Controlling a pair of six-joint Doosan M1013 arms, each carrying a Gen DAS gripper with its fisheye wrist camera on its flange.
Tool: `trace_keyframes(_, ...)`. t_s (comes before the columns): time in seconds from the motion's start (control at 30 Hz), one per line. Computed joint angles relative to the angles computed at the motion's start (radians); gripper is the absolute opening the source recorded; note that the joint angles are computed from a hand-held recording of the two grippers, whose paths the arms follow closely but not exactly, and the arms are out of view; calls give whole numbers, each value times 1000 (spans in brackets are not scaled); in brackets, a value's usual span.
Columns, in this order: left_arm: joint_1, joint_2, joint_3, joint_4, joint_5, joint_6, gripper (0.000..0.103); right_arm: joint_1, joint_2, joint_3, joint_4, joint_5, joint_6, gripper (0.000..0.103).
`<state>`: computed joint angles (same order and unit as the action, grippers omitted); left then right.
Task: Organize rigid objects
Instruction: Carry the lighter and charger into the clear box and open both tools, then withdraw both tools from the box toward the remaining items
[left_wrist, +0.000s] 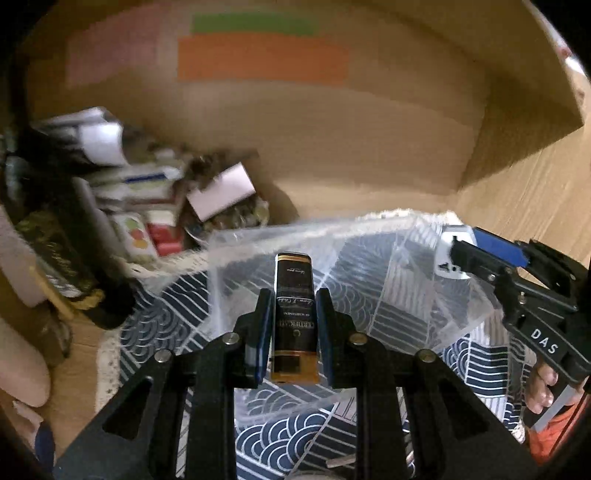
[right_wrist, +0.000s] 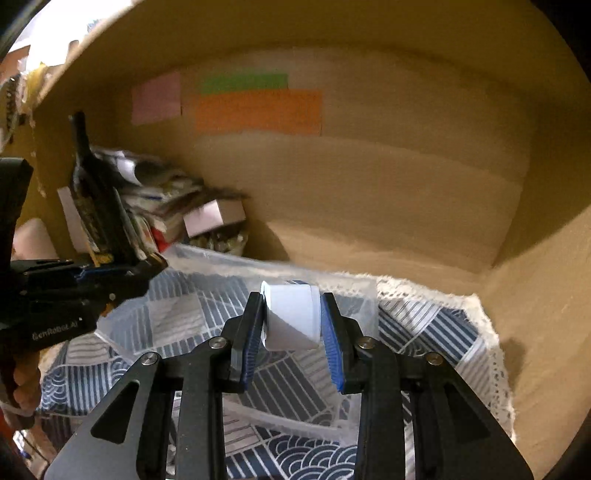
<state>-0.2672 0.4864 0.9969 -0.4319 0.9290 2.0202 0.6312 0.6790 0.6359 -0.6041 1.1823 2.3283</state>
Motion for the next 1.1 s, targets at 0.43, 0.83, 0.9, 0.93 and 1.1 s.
trace_keyframes(0.43, -47, 73, -74, 125, 88, -32, 23, -38, 71, -76, 160, 107, -94, 29)
trace_keyframes(0.83, -38, 36, -47, 98, 58, -16, 37, -20, 77, -115, 133, 113, -118, 34)
trace_keyframes(0.9, -34, 10, -18, 85, 16, -8, 46, -10, 57, -95, 100, 88, -99, 40)
trace_keyframes(0.93, -32, -1, -4, 78, -3, -3, 52, -6, 45, -81, 86, 74, -87, 43)
trace_keyframes(1.1, -21, -68, 82, 59, -114, 17, 75, 18, -18, 2, 9, 2, -20, 58)
